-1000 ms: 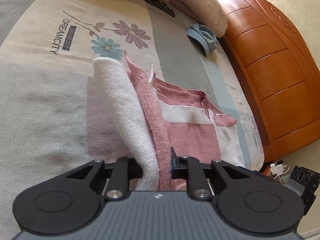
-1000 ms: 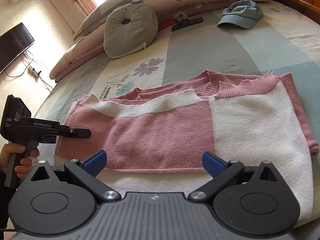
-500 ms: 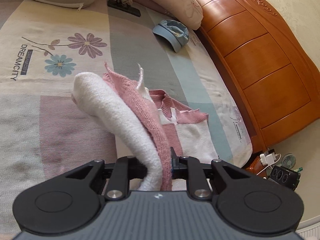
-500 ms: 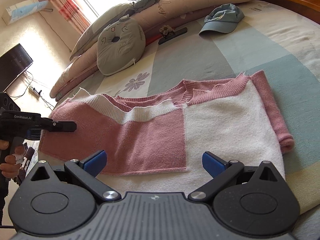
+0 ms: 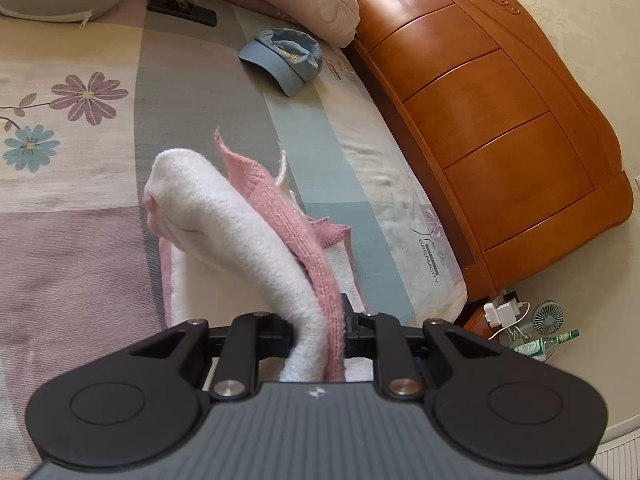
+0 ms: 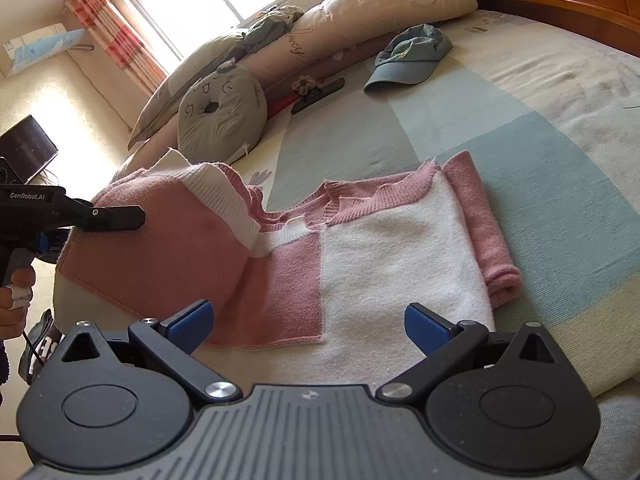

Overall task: Fold clothes
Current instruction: 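Lay the held side edge over the sweater body with the left gripper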

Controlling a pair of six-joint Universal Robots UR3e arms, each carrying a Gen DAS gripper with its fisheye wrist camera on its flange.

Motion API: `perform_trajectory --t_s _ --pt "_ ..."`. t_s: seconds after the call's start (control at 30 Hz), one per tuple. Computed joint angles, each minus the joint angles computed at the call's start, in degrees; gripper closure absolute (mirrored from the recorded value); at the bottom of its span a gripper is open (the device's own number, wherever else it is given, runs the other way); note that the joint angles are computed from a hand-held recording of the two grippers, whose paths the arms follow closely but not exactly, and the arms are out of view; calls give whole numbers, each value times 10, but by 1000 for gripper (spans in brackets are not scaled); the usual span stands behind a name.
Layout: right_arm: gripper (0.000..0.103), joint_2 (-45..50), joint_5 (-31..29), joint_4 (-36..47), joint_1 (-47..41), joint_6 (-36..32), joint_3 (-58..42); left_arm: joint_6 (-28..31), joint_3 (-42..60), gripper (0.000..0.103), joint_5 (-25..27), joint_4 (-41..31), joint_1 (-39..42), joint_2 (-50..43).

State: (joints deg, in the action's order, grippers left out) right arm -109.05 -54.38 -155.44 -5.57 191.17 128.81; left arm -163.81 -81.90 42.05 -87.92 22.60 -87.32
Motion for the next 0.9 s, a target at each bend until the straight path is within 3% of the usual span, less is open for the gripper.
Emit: perform_trajectory --t_s 0.6,0.9 --pt "0 -121 63 81 -122 -63 68 -204 76 84 45 147 -148 -125" --pt "0 -216 107 190 -200 -134 80 -258 170 84 84 156 -214 -221"
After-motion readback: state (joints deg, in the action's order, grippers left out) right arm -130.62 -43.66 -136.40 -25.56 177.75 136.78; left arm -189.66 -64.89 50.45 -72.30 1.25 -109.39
